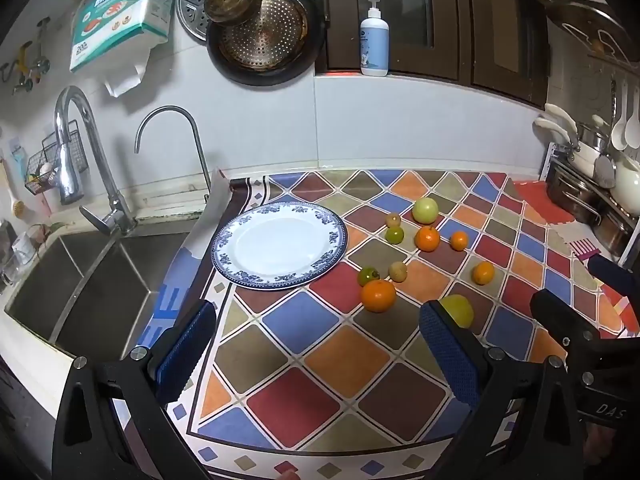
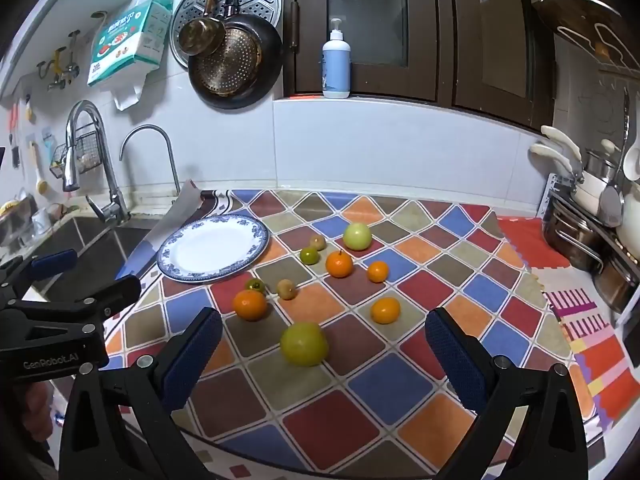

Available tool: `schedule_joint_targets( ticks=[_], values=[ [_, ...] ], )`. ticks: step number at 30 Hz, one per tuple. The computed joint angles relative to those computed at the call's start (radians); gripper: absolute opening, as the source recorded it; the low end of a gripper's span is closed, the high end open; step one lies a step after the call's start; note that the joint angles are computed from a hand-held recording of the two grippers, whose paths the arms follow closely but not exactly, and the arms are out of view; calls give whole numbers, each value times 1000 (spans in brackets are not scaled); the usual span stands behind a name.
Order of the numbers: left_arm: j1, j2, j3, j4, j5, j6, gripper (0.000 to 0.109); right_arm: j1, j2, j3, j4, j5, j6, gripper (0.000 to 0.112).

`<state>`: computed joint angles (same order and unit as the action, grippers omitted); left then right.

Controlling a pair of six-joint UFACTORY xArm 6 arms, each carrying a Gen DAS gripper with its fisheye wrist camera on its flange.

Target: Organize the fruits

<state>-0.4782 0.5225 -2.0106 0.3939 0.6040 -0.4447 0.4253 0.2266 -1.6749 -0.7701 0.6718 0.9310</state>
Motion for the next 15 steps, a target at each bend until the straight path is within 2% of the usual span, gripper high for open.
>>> schedule_joint_targets(
  ticks=[8,15],
  values=[
    [10,-20,35,-6,-16,13,103,-2,-5,8,4,-11,6,102],
    [-2,-10,15,40,2,-23,103,-7,-2,8,6,-18,4,102]
  ],
)
